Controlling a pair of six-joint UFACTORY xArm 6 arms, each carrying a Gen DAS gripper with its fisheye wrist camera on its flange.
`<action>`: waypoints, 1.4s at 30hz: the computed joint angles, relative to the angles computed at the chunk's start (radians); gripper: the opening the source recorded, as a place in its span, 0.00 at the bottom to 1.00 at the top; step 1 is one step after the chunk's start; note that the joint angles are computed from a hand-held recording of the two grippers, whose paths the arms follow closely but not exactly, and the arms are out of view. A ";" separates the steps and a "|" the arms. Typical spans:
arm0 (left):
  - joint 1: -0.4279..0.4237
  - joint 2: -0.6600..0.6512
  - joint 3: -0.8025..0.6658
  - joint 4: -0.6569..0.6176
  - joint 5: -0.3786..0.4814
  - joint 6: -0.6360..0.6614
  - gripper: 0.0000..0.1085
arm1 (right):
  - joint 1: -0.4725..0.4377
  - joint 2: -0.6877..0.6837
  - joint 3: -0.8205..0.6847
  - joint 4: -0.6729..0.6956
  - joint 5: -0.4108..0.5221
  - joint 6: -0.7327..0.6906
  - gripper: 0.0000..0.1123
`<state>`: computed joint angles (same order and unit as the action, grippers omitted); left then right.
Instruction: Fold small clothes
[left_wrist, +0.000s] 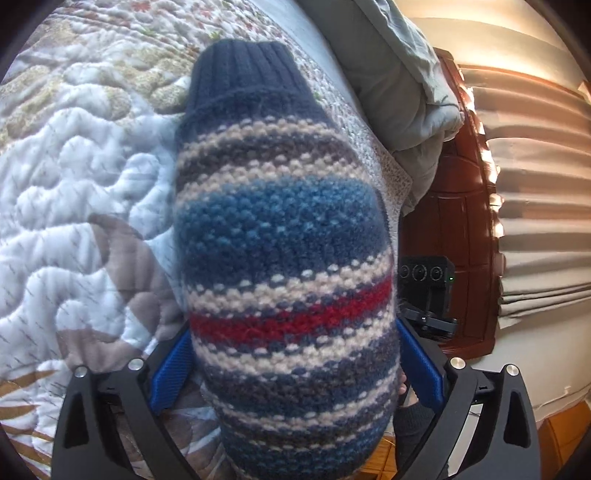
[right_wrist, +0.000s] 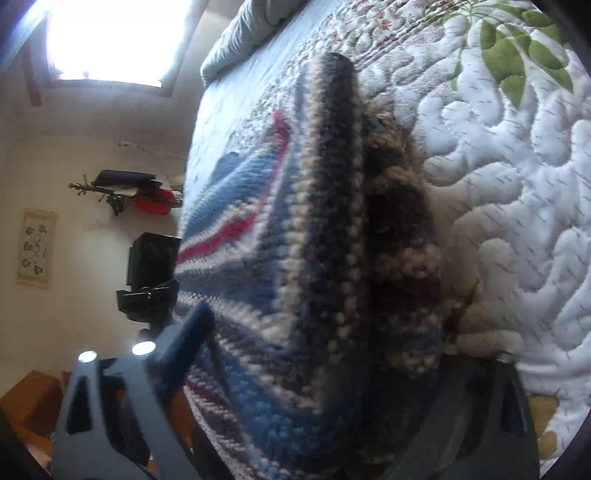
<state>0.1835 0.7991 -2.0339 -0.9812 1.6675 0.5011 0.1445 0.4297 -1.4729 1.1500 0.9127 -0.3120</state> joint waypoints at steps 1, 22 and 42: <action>-0.005 -0.017 0.019 0.018 -0.018 0.007 0.84 | 0.003 0.007 0.002 0.018 -0.005 -0.007 0.58; 0.055 -0.402 0.296 0.226 -0.056 0.094 0.61 | 0.333 -0.258 0.226 -0.163 -0.448 0.326 0.36; 0.780 -0.359 0.298 0.390 0.177 0.518 0.62 | 0.855 0.305 -0.486 -0.745 -0.513 0.993 0.36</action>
